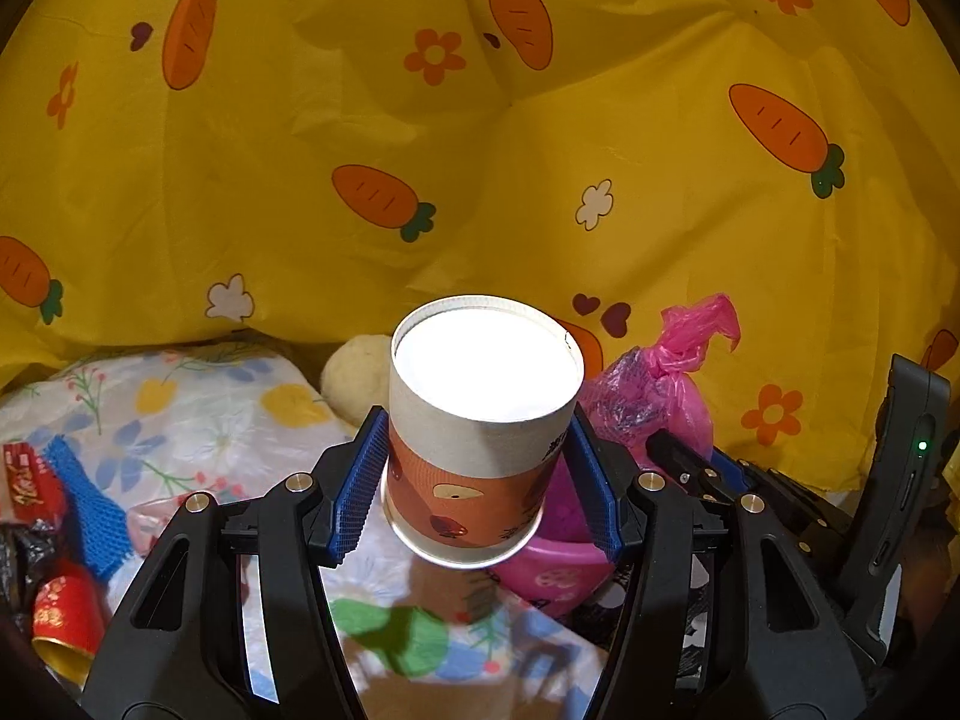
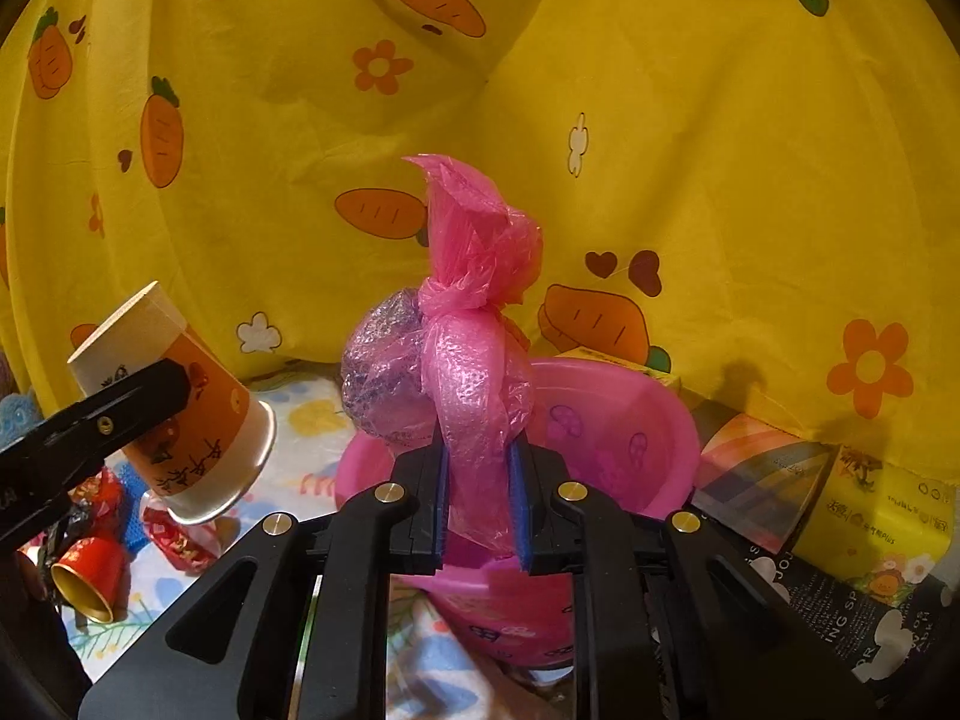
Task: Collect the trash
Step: 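Carry the cup with left tool while right tool carries the pink bag over the bucket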
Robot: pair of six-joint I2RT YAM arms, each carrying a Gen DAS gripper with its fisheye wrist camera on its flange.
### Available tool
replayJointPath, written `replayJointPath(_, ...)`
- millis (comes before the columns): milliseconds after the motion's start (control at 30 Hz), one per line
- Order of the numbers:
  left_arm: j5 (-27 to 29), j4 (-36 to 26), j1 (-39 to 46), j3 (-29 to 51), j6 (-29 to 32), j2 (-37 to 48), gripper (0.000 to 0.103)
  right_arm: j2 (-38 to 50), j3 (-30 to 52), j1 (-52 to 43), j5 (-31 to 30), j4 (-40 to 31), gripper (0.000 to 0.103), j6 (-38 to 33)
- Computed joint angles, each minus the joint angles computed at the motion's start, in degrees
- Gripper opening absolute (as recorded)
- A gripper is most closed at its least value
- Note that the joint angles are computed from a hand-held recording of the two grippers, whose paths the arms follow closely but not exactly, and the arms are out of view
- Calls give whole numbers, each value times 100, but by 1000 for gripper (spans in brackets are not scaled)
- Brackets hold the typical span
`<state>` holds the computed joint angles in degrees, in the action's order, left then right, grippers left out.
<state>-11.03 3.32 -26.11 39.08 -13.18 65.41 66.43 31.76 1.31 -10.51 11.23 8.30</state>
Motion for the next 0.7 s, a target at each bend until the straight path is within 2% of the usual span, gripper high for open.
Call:
replayJointPath(133, 176, 442, 3, 361, 51, 885, 58, 456, 212, -174, -34, 84, 18, 33)
replayJointPath(267, 300, 614, 29, 745, 65, 1582, 58, 849, 344, -227, -14, 191, 18, -2)
replayJointPath(467, 522, 768, 147, 1066, 126, 2203, 59, 1246, 476, -271, 16, 322, 18, -59)
replayJointPath(700, 977, 678, 301, 1351, -70, 2667, 60, 1520, 594, -287, 52, 320, 20, -73)
